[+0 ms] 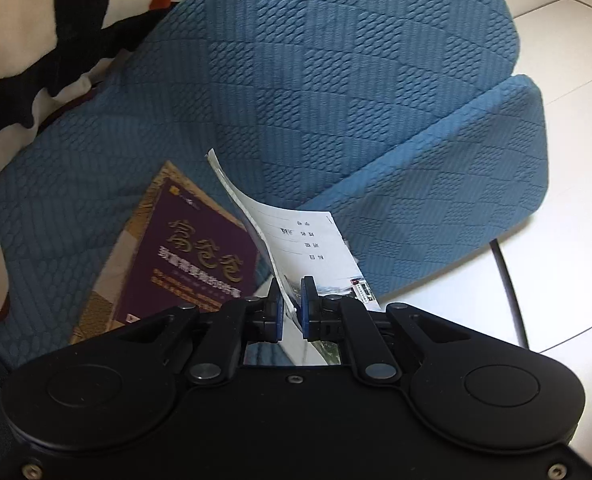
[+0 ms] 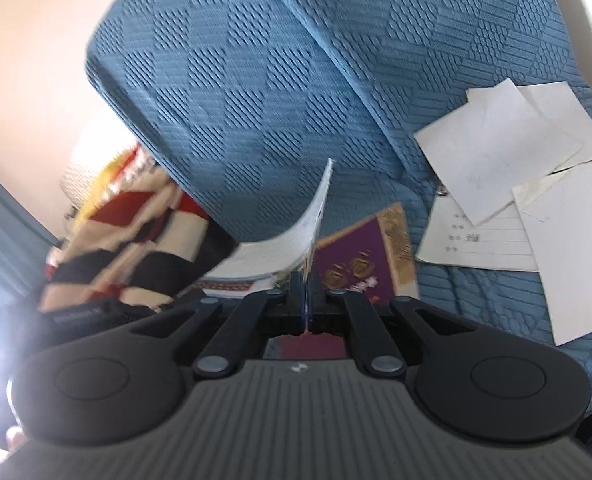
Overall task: Organize objects
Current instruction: 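Carry the upright envelope with both grippers onto the purple book stack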
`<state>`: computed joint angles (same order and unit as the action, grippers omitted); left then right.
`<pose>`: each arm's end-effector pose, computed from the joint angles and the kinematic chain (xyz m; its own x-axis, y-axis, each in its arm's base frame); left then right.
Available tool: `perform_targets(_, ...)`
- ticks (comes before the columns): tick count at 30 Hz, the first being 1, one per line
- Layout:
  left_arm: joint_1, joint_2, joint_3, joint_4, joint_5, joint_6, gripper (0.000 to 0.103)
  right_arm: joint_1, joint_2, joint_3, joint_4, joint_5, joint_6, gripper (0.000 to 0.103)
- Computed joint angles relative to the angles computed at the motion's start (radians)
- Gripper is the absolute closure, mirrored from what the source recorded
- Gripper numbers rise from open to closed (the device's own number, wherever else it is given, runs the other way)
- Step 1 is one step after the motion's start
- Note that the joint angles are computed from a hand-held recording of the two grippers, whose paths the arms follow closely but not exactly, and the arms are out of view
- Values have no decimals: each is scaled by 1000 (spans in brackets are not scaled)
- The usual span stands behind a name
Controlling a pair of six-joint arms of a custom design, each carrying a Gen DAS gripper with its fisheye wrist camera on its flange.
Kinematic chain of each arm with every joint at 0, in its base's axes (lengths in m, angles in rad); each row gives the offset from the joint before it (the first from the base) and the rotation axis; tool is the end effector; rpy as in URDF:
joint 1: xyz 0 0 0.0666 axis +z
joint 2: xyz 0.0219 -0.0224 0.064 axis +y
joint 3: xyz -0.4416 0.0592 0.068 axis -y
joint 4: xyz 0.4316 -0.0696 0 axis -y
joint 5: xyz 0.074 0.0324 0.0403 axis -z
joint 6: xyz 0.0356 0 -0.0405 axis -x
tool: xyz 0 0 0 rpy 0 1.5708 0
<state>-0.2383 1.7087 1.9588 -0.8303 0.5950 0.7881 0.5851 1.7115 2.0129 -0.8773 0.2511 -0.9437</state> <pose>0.6313 -0.1743 0.6086 -0.8372 -0.4009 -0.3719 0.0814 0.5812 -0.8097 0.5505 0.3536 0.6272 -0.5589 0.5706 -0.6017 0.1556 0.7849 0.5997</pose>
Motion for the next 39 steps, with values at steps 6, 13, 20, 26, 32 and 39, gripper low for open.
perform_targets(6, -5, 29, -16, 1, -27, 12, 96, 11, 8, -53, 52, 36, 9, 99)
perform_targets(13, 8, 43, -28, -18, -45, 41, 96, 26, 38, -55, 49, 48, 5, 98)
perform_targets(20, 5, 61, -5, -105, -102, 13, 96, 42, 57, -45, 9, 63, 2, 97)
perform_targets(26, -1, 73, 15, -165, -150, -28, 96, 55, 72, -36, -27, 70, 12, 97)
perform_targets(32, -18, 91, 63, -261, -209, -98, 96, 57, 93, -14, -95, 62, -12, 97)
perform_targets(39, -28, 105, 76, -316, -245, -129, 96, 53, 88, -28, -103, 34, -43, 94)
